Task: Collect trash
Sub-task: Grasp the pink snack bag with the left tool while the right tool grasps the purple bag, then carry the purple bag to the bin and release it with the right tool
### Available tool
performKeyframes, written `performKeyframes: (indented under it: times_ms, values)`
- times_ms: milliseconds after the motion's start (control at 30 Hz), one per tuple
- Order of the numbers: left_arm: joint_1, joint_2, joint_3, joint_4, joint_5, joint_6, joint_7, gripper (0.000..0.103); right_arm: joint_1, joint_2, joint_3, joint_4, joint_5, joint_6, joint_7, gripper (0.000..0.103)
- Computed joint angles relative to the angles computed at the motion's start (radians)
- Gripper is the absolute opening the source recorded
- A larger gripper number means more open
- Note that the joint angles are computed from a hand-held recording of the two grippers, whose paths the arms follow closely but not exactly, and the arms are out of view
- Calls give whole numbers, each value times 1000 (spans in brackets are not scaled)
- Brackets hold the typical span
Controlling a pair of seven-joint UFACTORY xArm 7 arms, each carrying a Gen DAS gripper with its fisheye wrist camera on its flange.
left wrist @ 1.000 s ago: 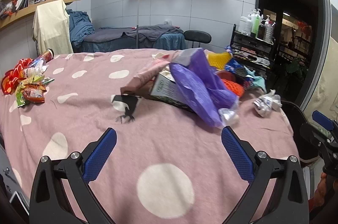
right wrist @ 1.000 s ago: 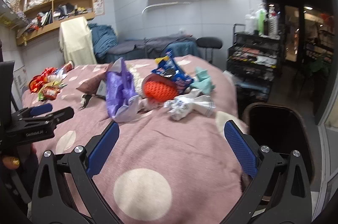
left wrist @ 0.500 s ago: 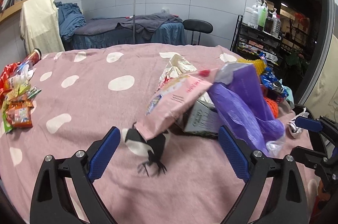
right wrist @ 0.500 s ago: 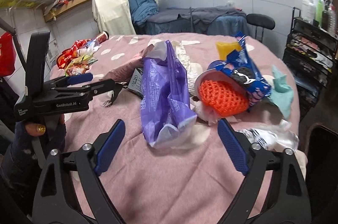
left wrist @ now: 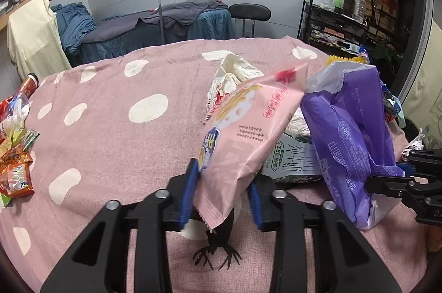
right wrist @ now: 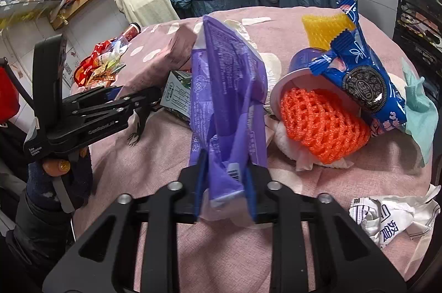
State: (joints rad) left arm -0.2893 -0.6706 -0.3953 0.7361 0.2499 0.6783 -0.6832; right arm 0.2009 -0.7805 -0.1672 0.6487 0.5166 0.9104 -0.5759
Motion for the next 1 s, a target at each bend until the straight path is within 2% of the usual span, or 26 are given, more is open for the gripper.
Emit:
performKeyframes:
  times_ms: [100,167,467,600,767,1000]
  values:
    - [14,-15,-24,0,20,11,-26,15,8,-18,-5,-6,8,4,-13,19]
    - [22,-39,-34,-7,30,14,-51,13,12,-38,-12,-14,18,9,-21,18]
    - [31,-191,-103,-15,38,21,-162,12,4,-218,-49,-77,54,10,-33,18]
    - [30,-224,-142,-2,24,-27,-200,12,-25,-328,-70,-115,35,-8,-22,18]
    - [20,-199,-183,18,-1,-108,-233,12,-96,-443,-108,-141,-32,-39,11,18]
    - [36,-17,-266,110,12,-265,-253,12,-248,-479,-215,-125,-161,-76,56,18]
